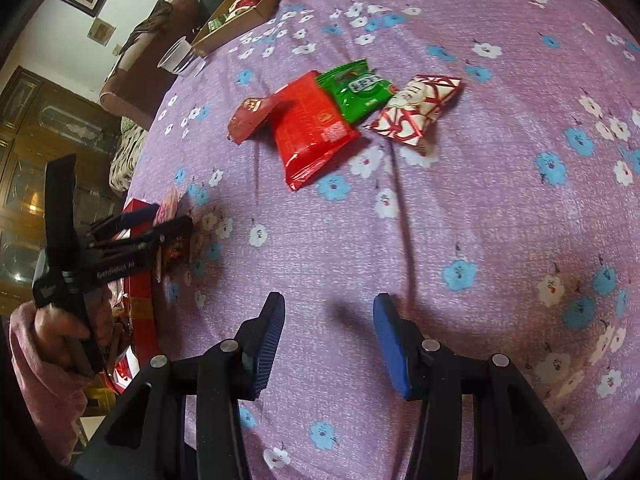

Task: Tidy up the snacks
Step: 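Grasp the pink packet with right gripper while left grasps brown chocolate packet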

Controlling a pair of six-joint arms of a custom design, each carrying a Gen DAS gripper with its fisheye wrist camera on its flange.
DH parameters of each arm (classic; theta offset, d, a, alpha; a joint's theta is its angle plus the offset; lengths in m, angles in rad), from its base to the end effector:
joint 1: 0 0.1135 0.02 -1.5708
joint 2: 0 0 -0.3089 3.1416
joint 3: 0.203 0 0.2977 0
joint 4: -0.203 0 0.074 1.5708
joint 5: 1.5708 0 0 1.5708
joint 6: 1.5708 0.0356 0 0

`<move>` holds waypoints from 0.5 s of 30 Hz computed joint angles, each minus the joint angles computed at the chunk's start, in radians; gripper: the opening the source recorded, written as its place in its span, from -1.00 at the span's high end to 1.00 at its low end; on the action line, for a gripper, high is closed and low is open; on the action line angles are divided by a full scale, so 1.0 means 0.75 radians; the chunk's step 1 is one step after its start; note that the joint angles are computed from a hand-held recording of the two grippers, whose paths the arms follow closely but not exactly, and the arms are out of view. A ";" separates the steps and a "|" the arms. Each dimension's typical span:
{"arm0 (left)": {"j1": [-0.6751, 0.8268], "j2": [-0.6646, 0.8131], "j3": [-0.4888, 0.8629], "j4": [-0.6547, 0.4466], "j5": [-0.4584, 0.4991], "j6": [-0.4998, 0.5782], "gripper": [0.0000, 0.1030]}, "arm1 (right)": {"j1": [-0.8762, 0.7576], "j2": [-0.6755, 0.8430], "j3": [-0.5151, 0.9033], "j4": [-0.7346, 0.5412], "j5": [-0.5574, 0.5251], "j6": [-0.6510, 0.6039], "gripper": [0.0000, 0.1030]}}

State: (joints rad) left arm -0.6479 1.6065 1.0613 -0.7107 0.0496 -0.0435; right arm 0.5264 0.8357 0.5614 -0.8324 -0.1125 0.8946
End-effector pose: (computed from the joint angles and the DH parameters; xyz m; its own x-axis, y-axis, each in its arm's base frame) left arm 0.2743 -0.2099 0.2181 -0.7842 0.5391 -0.3074 0.5815 0.8113 -0.0606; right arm 0.1352 0.0832 0.2236 -0.9071 0.3693 -0.2018 0.2634 0.8723 0.4120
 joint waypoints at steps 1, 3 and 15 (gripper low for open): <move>-0.011 -0.001 -0.007 -0.005 0.032 -0.021 -0.54 | -0.005 -0.006 -0.002 -0.005 0.001 -0.001 0.06; -0.088 -0.034 -0.062 0.023 0.033 -0.100 -0.65 | -0.020 -0.015 -0.005 -0.009 -0.002 -0.009 0.06; -0.224 -0.199 -0.087 0.057 0.212 -0.259 -0.66 | -0.018 -0.040 0.023 -0.061 0.034 -0.045 0.06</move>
State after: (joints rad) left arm -0.8159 1.4570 0.9963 -0.6680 0.2085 -0.2376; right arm 0.5127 0.8054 0.5784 -0.8780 -0.0873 0.8606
